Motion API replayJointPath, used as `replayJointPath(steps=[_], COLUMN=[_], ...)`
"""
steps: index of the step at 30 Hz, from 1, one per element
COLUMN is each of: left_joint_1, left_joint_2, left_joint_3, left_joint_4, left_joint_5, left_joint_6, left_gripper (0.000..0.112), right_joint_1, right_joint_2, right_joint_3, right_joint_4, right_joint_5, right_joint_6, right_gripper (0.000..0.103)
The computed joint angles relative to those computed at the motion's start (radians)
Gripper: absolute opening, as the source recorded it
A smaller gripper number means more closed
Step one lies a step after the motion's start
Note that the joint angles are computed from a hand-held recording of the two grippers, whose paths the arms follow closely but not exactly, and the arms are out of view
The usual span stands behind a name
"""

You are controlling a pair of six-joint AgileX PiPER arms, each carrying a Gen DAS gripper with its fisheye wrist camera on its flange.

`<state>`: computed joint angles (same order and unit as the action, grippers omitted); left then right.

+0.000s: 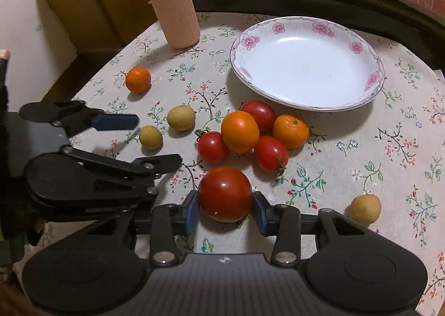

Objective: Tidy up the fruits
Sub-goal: 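Close the right gripper around the large red tomato, then grasp a small tan fruit with the left gripper while the right gripper holds the tomato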

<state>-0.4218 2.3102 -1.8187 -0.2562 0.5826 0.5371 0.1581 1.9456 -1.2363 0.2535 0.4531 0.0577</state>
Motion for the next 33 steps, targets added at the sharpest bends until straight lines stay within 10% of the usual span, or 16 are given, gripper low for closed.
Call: replayJointPath(steps=[6,33], left_joint_1=[0.007,0.037], left_joint_2=[0.016,-0.065], left_joint_3=[-0.047,0.128], left_joint_4=[-0.035,-0.118], left_joint_5=[0.07,-0.036], left_joint_6=[0.007,0.134], left_gripper=[0.051,0.054], right_joint_1=[-0.013,0.016], right_joint_2=[-0.007,-0.024], right_joint_3=[0.004,0.034], right_joint_4=[0.032,-0.075], right_joint_5=[0.019,-0.021], right_joint_6=[-0.013,0.063], right_gripper=[0.043,0.043])
